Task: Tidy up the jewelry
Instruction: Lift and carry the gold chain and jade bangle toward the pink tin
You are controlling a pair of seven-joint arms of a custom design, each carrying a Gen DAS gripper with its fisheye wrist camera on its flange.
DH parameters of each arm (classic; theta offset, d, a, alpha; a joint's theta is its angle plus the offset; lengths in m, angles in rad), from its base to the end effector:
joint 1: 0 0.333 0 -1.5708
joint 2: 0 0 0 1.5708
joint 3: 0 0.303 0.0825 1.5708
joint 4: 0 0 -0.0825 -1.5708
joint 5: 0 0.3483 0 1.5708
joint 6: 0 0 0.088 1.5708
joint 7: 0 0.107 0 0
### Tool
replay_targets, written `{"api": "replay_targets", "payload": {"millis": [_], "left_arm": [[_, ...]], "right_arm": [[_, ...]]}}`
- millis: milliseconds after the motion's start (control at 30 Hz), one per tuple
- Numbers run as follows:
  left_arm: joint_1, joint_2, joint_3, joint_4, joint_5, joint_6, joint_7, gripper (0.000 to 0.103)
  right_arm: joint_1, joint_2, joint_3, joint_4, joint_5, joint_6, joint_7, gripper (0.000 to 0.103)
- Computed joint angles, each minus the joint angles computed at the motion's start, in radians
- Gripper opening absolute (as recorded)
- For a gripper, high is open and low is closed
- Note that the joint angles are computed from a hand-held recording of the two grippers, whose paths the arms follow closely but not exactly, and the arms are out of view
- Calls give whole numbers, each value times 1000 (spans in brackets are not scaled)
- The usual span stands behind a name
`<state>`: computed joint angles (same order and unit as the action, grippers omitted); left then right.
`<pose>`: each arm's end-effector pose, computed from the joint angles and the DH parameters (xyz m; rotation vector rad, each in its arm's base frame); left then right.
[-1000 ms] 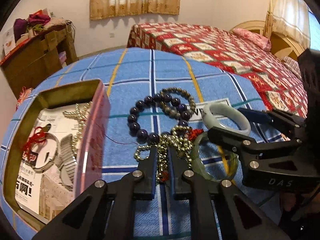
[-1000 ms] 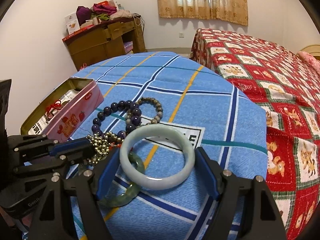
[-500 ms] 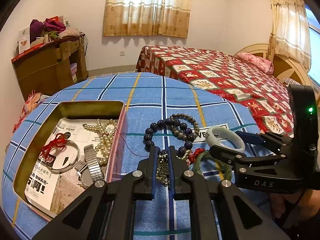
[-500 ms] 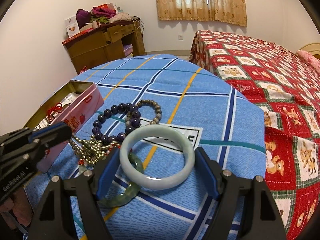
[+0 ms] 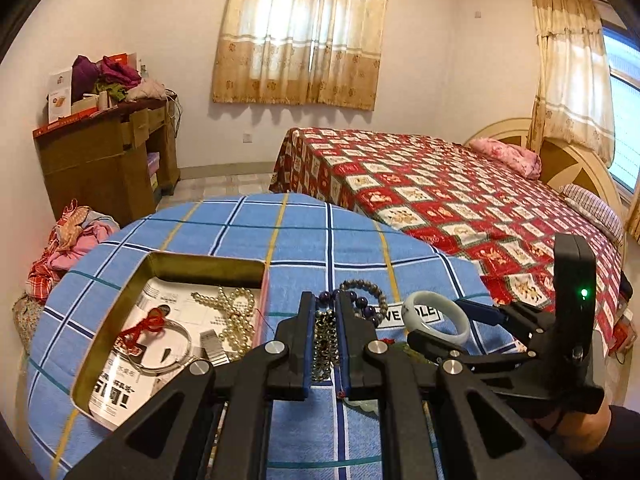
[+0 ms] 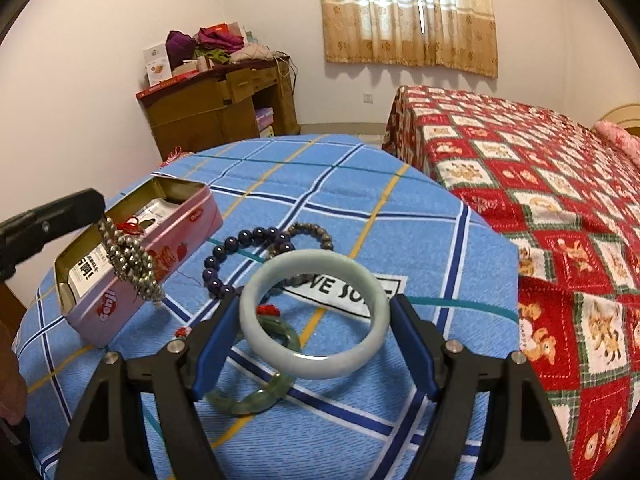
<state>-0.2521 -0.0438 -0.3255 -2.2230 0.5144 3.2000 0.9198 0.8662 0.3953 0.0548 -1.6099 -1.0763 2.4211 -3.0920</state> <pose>0.4198 -0.3317 0.5152 -1.2893 2.0861 -1.2419 0.4115 0.5264 0.4492 -1.6387 1.6555 -0.7048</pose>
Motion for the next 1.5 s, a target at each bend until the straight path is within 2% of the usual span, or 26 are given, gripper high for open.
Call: {"api": "replay_targets", "payload": {"millis": [400,667,900,1133,1267,1500], "left_arm": [[27,-45,-24,-30,-58,21,43,9],[84,-55,-69,-26,-72,8,48,9],[92,-59,-70,-22,-60,-1,38,9],[69,-67,-42,-26,-100,-5,73,9],[78,-77,-46,-30,-104,-7,79,9],[132,-93,-80,-18,-71,-9,56,9]], "right_arm": [[18,-2,2,22,-53,-12,4,78],[24,14,1,51,-53,-6,-21,78],[33,32,-10,82,-50,4,-46,78],[44,58,-24,129,-44,8,-83,78],[53,76,-33,159,-37,11,-107,78],[67,115,-51,233,-6,21,-180,78]]}}
